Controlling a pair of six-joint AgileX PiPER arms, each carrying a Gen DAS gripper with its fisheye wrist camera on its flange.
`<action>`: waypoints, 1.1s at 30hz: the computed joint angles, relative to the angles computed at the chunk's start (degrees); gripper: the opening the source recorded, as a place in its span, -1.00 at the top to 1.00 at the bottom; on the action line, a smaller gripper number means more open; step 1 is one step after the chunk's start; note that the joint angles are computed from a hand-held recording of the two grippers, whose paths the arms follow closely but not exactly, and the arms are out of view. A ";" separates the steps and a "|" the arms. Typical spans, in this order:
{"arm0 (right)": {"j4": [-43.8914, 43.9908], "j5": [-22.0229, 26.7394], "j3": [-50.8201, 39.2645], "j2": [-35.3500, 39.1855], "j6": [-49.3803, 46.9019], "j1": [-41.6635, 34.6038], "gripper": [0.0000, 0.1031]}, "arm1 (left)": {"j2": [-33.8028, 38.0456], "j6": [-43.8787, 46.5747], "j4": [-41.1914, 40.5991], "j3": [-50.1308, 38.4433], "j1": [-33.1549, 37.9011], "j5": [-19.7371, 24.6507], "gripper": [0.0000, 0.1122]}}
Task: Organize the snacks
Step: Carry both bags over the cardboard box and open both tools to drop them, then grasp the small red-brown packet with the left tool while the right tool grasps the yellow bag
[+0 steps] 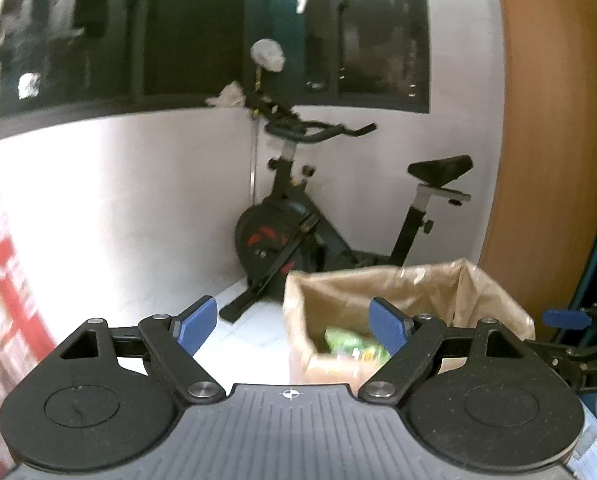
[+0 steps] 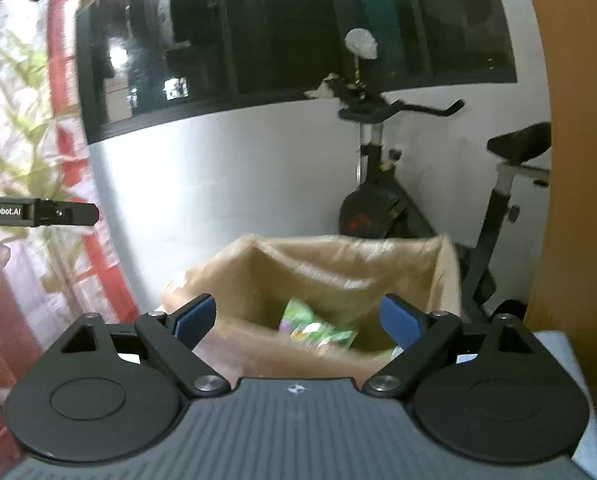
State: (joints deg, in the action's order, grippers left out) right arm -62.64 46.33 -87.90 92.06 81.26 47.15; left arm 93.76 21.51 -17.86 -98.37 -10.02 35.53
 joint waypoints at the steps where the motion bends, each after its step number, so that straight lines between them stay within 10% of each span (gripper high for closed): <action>1: -0.91 0.19 1.66 -0.28 2.01 1.29 -0.77 | -1.89 0.33 -0.56 3.37 0.72 -0.86 -0.51; 14: 1.92 -1.43 14.02 3.58 17.54 11.78 -0.77 | -16.05 17.07 -19.00 41.73 6.95 -11.78 -0.51; 33: 19.00 -6.49 12.02 10.19 6.11 12.13 -1.00 | -17.25 28.38 -28.20 51.55 10.69 -11.84 -0.51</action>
